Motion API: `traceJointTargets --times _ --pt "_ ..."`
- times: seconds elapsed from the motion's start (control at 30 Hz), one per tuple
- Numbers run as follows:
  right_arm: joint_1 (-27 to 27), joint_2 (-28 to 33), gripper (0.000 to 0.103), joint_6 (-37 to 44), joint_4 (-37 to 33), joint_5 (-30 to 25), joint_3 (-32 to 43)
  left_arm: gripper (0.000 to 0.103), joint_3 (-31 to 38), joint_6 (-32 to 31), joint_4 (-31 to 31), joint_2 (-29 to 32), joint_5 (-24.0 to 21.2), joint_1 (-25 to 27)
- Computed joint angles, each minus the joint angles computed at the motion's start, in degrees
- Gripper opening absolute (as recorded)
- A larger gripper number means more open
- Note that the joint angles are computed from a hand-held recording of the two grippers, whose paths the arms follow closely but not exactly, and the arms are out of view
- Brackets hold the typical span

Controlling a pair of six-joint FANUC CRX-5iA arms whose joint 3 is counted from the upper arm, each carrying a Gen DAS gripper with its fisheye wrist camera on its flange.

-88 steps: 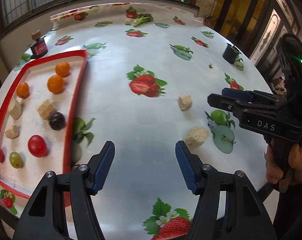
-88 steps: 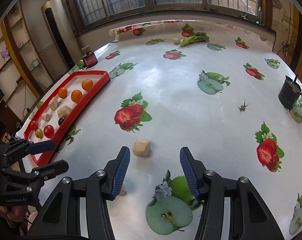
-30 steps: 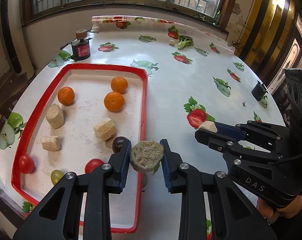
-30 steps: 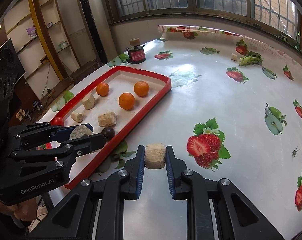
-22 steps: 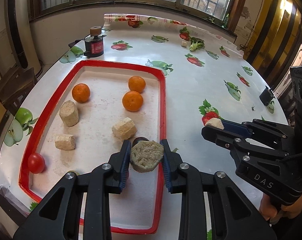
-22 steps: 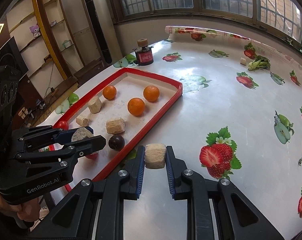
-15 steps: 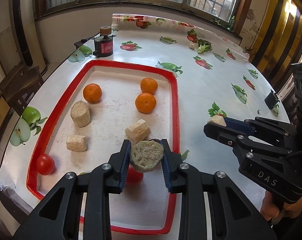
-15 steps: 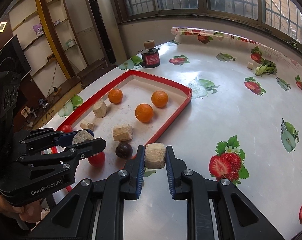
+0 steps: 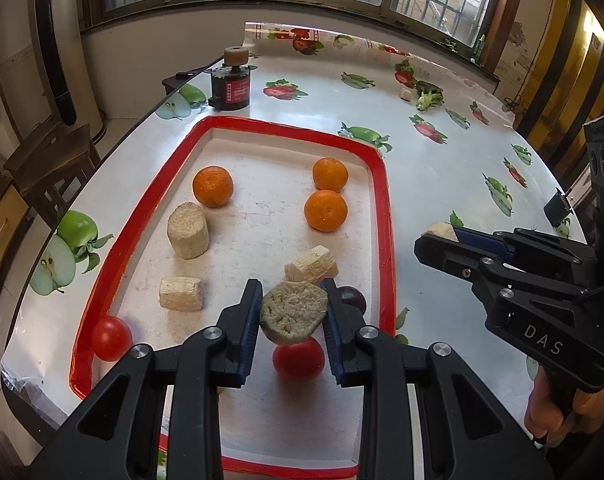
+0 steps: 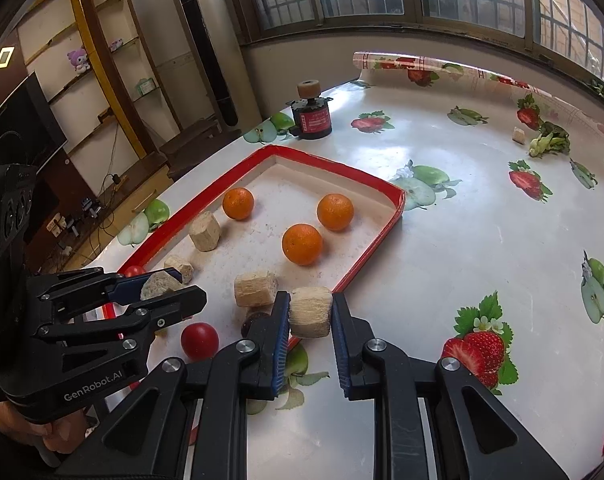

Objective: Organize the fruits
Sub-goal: 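Carry the bread slice and the beige cube over the tray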

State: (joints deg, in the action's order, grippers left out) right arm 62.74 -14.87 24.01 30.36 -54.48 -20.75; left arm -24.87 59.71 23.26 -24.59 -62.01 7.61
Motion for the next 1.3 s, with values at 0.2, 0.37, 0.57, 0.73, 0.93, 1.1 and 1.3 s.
traceJointTargets --times 0.2,0.37,0.57,0.73,0.93,1.1,1.3 --pt "-1.36 1.37 0.020 1.18 -1.23 1.12 0.87 0.027 0.88 0.82 -1.08 1.73 0.53 0.37" --pt "-2.49 2.99 0.020 2.40 -2.05 2.11 1.98 0.027 1.81 1.36 -2.00 3.31 1.04 1.10" --pt "-3.90 5.58 0.020 5.23 -4.00 3.32 4.11 0.027 2.72 1.77 -2.42 4.99 1.66 2.60" --pt "-4.75 8.08 0.020 8.14 -6.24 3.72 6.14 0.027 2.88 2.41 -2.54 6.25 1.96 4.05" --pt "-5.54 9.85 0.020 10.08 -8.33 4.31 7.09 0.027 2.94 2.69 -2.72 6.82 2.08 3.64" --pt "-5.84 10.07 0.020 10.40 -8.89 4.55 6.88 0.027 2.36 2.27 -2.93 6.00 2.57 2.74" --pt "-6.27 10.74 0.020 10.97 -9.80 4.61 7.13 0.027 2.55 2.94 -3.81 6.03 2.89 1.99"
